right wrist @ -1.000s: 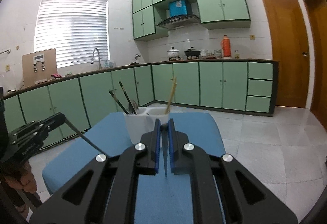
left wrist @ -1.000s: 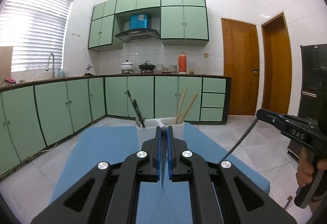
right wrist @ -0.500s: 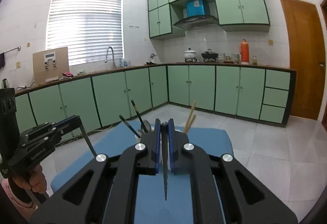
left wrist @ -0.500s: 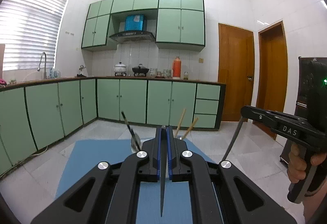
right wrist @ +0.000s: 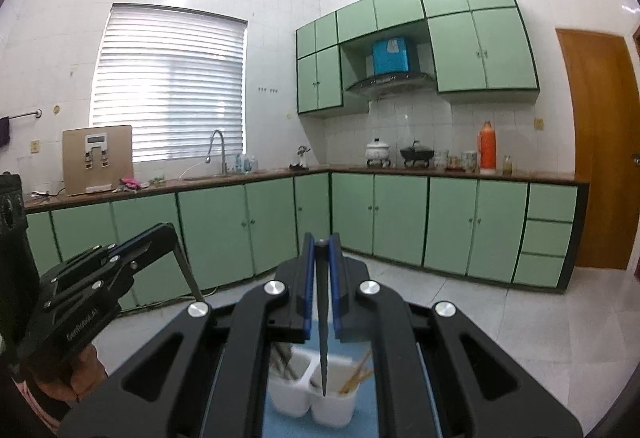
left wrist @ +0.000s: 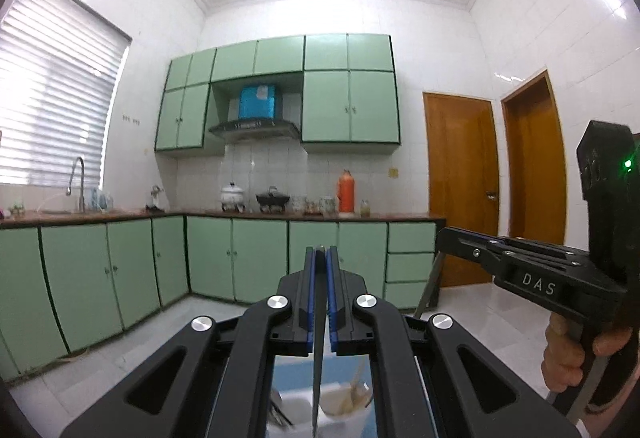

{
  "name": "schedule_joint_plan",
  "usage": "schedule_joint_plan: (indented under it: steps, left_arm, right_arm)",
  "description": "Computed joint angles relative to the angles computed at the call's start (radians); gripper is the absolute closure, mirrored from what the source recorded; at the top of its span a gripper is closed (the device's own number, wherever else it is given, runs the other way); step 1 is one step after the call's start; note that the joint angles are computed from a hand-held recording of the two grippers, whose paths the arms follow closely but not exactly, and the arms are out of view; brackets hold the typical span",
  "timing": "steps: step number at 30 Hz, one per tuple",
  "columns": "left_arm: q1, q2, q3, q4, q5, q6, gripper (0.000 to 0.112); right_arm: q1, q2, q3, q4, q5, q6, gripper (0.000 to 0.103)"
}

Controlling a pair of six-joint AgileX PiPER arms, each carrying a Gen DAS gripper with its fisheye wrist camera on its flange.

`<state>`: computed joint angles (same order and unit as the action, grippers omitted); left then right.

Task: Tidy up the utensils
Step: 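Lower both grey chopsticks into the white holder with both tools, then open both tools and withdraw them up from the holder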

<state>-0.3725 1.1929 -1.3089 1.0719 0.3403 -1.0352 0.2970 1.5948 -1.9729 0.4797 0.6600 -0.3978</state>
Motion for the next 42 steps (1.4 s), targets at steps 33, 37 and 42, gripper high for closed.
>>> schedule_joint_plan:
  steps: [33, 37, 42]
  left_arm:
    - [0.16, 0.358, -0.003, 0.174, -0.107, -0.29, 0.107]
    - [0.164, 0.353, 0.012, 0.107, -0.104, -0.234, 0.107]
    - [0.156, 0.309, 0.051, 0.127, -0.1, -0.271, 0.103]
  right_arm:
    - [0.106, 0.201, 0.214, -0.226, -0.245, 0.213, 0.097]
    - [0.114, 0.19, 0.24, -0.273, -0.258, 0.254, 0.096]
    - [0.126, 0.142, 0.291, -0.3, -0.287, 0.279, 0.093]
